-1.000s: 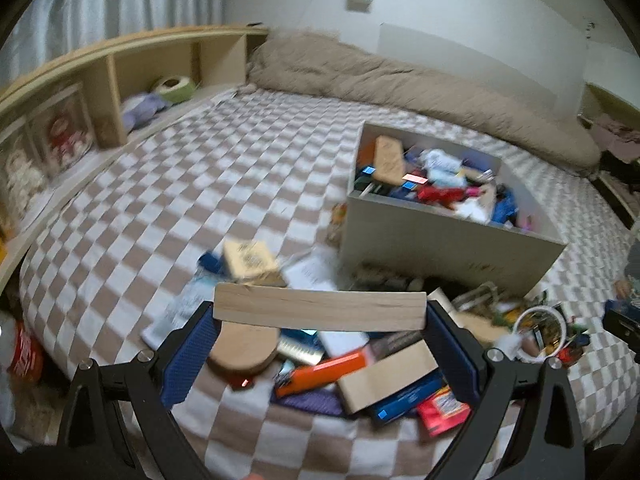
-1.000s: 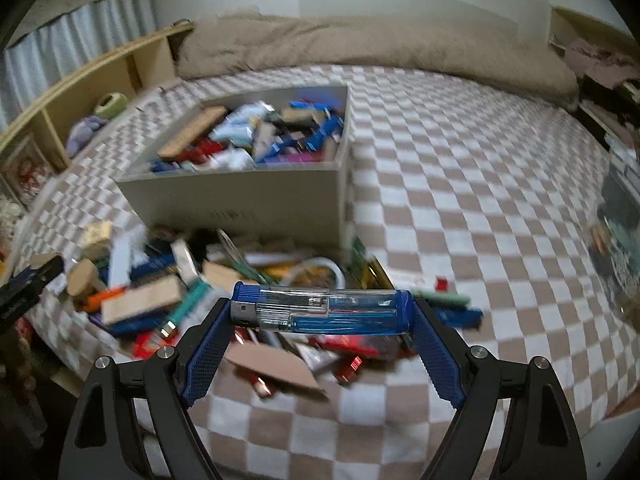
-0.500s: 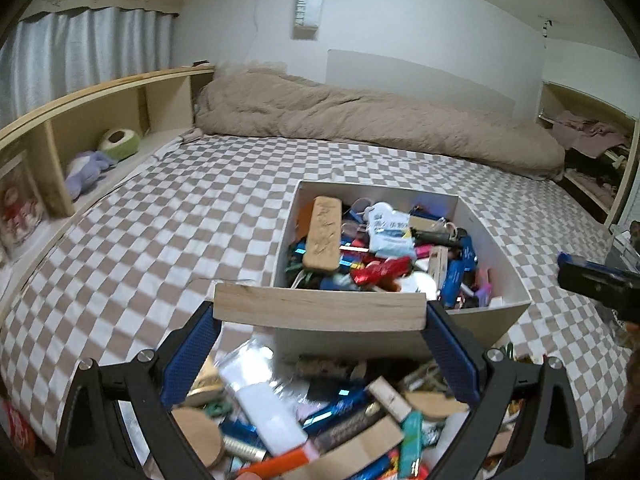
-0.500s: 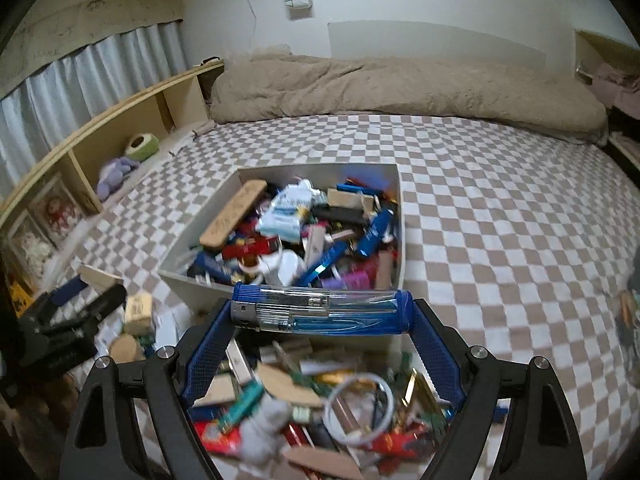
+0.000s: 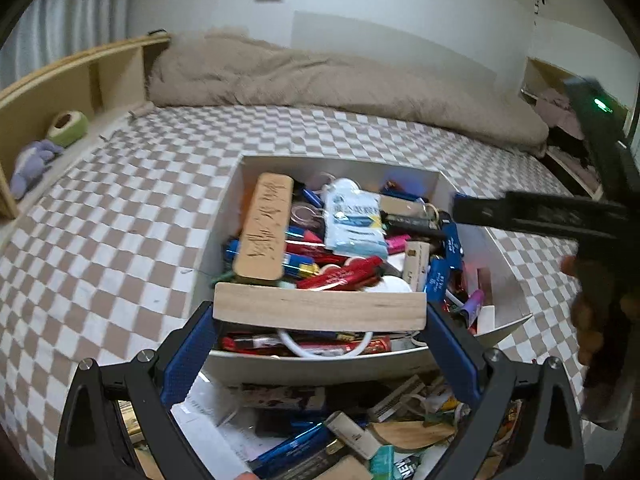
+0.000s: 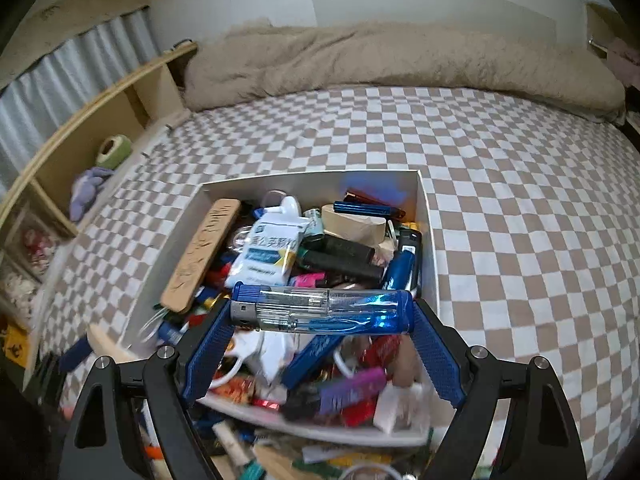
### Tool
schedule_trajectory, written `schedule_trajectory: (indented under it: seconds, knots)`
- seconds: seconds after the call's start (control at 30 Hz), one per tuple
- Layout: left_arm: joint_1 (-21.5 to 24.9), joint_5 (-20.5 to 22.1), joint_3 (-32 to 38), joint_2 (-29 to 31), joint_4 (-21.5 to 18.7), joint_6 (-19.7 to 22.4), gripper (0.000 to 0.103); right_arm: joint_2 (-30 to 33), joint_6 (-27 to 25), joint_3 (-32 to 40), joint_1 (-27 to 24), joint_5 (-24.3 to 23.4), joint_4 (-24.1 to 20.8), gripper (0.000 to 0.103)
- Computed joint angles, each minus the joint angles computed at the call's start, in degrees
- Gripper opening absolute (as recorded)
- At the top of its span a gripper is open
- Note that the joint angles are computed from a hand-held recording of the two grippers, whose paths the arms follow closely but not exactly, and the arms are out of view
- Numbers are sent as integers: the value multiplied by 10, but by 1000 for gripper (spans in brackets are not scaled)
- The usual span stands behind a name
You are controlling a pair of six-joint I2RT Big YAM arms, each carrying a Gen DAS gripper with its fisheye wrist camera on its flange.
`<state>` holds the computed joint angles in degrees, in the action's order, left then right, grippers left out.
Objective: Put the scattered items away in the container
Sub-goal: 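Carry the wooden stick and blue lighter into the box and open both tools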
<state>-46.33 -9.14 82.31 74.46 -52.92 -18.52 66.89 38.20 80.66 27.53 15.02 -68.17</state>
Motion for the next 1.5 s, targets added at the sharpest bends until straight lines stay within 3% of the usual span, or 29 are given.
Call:
schedule_trajectory:
  seconds: [0.27,0.5,0.63,0.73,1.27,1.5]
  knots:
    - [-5,26,22,39,-8,4,100,60,-13,21,-26,-7,-12,87]
    - [-4,46,35,62,-16,-6,100,75,-10,20,-44,-12,-12,87]
    - [-5,44,42,72,-21,-10,100,73,-6,15,-47,-12,-9,87]
    - [-5,45,44,78,-24,-16,100,68,0,13,-48,-15,-9,96]
    - [-18,23,61,89,-60,-50,100,34,-9,13,-12,1,-26,96]
    - [-15,33,61,86,-60,-54,101,21,-5,6,-8,3,-30,96]
